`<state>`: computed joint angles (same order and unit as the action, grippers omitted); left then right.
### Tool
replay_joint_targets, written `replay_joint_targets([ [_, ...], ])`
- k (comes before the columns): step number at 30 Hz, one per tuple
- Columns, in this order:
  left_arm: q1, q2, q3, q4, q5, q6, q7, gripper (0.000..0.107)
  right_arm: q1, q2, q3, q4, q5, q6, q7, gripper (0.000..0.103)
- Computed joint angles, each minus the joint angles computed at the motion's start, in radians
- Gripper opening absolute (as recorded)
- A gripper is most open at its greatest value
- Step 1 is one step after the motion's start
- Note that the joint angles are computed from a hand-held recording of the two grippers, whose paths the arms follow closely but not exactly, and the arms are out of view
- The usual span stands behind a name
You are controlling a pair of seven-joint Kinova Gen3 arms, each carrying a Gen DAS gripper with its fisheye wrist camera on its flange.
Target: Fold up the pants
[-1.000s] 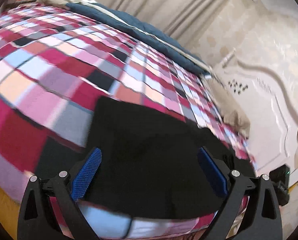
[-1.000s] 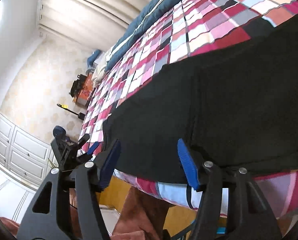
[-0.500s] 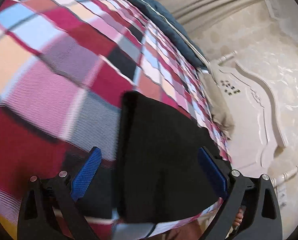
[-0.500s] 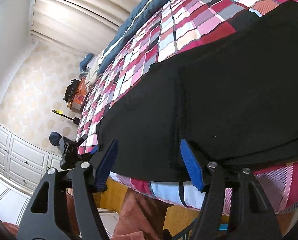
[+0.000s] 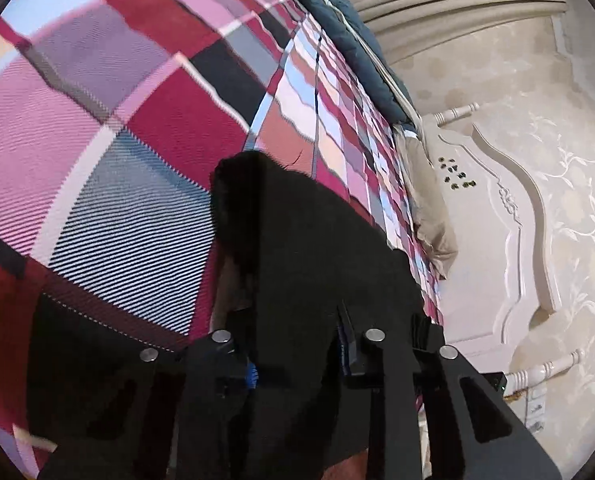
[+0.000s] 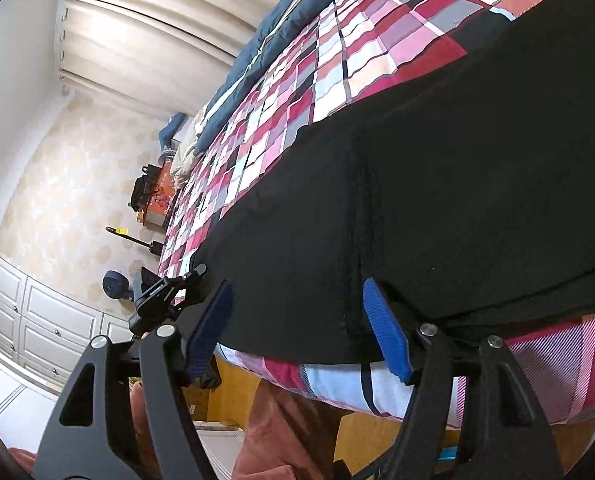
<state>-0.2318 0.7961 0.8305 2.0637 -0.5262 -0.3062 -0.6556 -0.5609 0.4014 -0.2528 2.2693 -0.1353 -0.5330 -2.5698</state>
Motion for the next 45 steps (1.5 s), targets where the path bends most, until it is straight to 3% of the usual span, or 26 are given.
replay_joint_targets([
  [5, 0.035, -0.118, -0.007, 0.023, 0.01, -0.076, 0.041, 0.02, -0.014, -0.011, 0.007, 0.013, -0.025, -0.012, 0.003, 0.068],
  [8, 0.05, -0.167, 0.047, -0.028, 0.009, -0.014, 0.034, 0.017, -0.034, -0.026, 0.015, 0.03, -0.055, -0.026, 0.015, 0.068],
  [11, 0.09, -0.167, 0.113, -0.143, -0.061, 0.108, 0.087, 0.017, -0.055, -0.045, 0.023, 0.051, -0.085, -0.046, 0.033, 0.068],
  [16, 0.321, -0.17, 0.033, -0.346, -0.087, 0.311, 0.017, 0.017, -0.076, -0.073, 0.022, 0.115, -0.13, -0.125, 0.044, 0.069],
  [22, 0.568, 0.01, -0.054, -0.612, -0.03, 0.548, -0.077, 0.015, -0.077, -0.088, 0.012, 0.183, -0.144, -0.197, 0.018, 0.069],
  [25, 0.639, 0.055, -0.108, -0.667, 0.004, 0.593, -0.098, 0.015, -0.076, -0.096, 0.012, 0.205, -0.151, -0.205, 0.006, 0.069],
  [27, 0.72, 0.048, -0.189, -0.69, -0.001, 0.613, -0.089, 0.015, -0.078, -0.1, 0.012, 0.211, -0.155, -0.205, 0.001, 0.069],
  [29, 0.783, 0.024, -0.279, -0.68, 0.015, 0.581, -0.098, 0.016, -0.075, -0.101, 0.012, 0.215, -0.151, -0.202, -0.003, 0.071],
  [31, 0.81, -0.001, -0.34, -0.637, 0.047, 0.5, -0.127, 0.029, -0.07, -0.099, 0.013, 0.213, -0.142, -0.197, -0.008, 0.075],
  [33, 0.784, -0.029, -0.326, -0.578, 0.079, 0.418, -0.144, 0.051, -0.069, -0.099, 0.016, 0.199, -0.14, -0.178, -0.004, 0.075],
  [36, 0.709, -0.08, -0.259, -0.479, 0.095, 0.296, -0.15, 0.077, -0.047, -0.11, 0.022, 0.168, -0.103, -0.131, 0.004, 0.075],
  [39, 0.652, -0.168, -0.246, -0.356, 0.157, 0.174, -0.197, 0.083, -0.02, -0.127, 0.044, 0.132, -0.003, -0.063, -0.02, 0.075],
  [43, 0.686, -0.27, -0.393, -0.191, 0.295, 0.012, -0.231, 0.085, 0.163, -0.101, -0.063, 0.019, 0.16, 0.063, -0.038, 0.075],
  [45, 0.649, -0.272, -0.41, -0.119, 0.325, -0.055, -0.198, 0.085, 0.242, -0.065, -0.109, -0.063, 0.241, 0.144, -0.049, 0.075],
])
